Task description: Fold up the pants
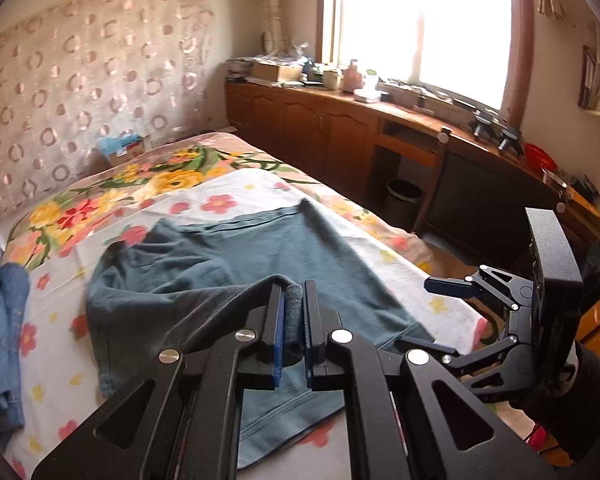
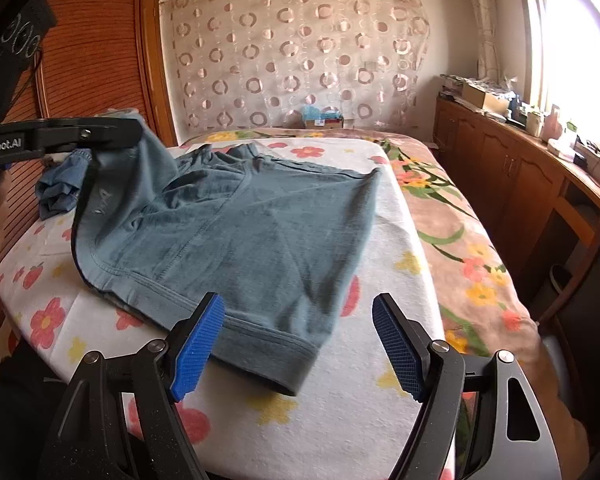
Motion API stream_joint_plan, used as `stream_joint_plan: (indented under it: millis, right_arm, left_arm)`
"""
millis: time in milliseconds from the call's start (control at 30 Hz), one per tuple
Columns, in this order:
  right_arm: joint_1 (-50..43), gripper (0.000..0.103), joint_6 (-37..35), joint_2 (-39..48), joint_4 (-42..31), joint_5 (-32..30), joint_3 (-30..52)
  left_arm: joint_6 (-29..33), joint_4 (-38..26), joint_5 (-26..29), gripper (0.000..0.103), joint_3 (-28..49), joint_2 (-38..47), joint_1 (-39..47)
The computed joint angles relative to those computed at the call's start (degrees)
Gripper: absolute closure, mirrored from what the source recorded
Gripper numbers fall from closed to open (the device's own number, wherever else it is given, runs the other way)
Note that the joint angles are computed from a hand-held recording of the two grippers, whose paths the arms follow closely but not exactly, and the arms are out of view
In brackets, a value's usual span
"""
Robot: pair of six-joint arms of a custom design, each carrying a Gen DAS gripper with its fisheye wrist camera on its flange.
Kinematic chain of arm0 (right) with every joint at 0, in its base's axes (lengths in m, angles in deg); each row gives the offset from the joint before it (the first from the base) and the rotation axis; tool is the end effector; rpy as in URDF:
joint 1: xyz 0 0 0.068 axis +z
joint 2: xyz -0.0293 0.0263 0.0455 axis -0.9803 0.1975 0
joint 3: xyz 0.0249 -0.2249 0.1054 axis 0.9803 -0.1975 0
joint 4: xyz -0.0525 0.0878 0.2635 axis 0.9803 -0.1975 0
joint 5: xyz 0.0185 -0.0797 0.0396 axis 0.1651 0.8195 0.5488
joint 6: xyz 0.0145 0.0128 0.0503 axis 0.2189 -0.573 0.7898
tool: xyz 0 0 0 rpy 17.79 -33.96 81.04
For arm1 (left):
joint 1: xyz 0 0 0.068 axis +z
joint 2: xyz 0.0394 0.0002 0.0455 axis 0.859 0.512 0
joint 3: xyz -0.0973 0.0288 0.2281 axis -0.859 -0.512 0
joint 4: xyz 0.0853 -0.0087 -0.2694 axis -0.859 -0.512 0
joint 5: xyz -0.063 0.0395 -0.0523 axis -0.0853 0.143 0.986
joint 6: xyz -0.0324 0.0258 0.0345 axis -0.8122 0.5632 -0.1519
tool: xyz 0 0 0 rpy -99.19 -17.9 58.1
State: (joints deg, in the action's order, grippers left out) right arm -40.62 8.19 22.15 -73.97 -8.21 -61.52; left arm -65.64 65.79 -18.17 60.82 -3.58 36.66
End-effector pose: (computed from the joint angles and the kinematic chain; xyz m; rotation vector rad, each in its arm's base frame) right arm 0.1777 0.1302 0.1848 -0.4122 2.1319 0.2791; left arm 0.2571 -0.1108 0.1956 0.5457 2.2207 -0.3041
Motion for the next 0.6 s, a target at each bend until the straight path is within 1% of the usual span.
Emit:
stream_joint_plan:
  millis: [133, 200, 333, 433, 533, 600]
  right_arm:
    - [0.2, 0.025, 0.7, -1.5, -0.4, 0.5, -1.1]
    - [0.3, 0.025, 1.0, -1.3, 0.0, 0.7, -1.3]
    - [1.4, 0.025, 2.0, -0.1, 0.6, 1.7, -1.0]
    - [1.5, 0.025, 2.1, 0.9, 1.1, 1.4, -0.5]
    - [2.0, 0.025, 1.9, 1.0, 1.1, 1.6, -0.4]
    - [2.2, 0.025, 1.9, 1.8, 1.6, 1.5, 0.0]
  left_arm:
    - [-1.1, 0.1, -0.6, 0.094, 1.4, 3.0, -1.2]
    - [-1.3, 0.1, -1.4, 0.094, 1.1, 3.1, -1.2]
    - [-2.1, -1.3, -3.2, 0.079, 1.8, 3.4, -1.1]
    - [-2.0, -1.0, -4.7, 0.059, 0.5, 1.4, -0.7]
    - [-1.3, -0.7, -4.0, 0.056, -1.3, -0.8, 0.9]
    - [-0.9, -0.6, -4.7, 0.055, -2.2, -1.5, 1.8]
